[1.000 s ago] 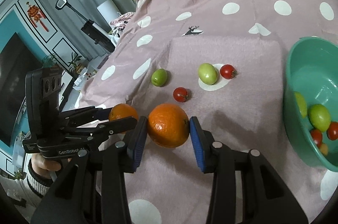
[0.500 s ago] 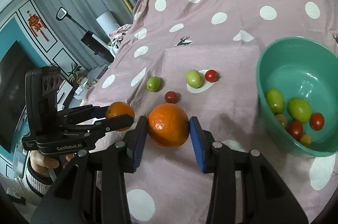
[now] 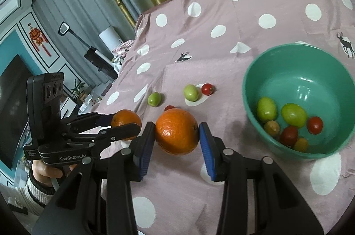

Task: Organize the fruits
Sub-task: 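Carry both held oranges up and over the green bowl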

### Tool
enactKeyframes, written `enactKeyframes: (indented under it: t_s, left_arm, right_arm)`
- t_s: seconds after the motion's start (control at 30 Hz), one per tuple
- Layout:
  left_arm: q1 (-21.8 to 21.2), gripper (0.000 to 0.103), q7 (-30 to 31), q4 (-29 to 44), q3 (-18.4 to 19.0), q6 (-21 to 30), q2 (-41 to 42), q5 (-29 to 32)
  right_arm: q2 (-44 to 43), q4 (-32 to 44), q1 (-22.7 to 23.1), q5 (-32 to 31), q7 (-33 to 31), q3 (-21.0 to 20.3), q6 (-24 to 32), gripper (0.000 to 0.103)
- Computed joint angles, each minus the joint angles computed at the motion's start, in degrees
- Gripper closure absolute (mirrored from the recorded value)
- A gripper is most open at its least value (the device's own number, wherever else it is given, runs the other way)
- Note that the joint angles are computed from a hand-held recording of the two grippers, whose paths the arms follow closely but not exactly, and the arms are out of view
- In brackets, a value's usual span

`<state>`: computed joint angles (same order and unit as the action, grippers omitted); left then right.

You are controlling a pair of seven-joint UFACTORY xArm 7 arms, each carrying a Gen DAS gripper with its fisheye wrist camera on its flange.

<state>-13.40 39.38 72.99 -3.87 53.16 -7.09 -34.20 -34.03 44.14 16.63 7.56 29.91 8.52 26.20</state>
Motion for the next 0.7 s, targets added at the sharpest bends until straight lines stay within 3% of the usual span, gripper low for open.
enactKeyframes:
  t_s: [0.7]
  left_arm:
    - [-4.07,0.056,0.95,4.53,-3.43,-0.47,2.95,1.16]
  right_arm:
    - [-9.56,-7.12,-3.61,-1.32,3.69,-1.02,-1.04,0.062]
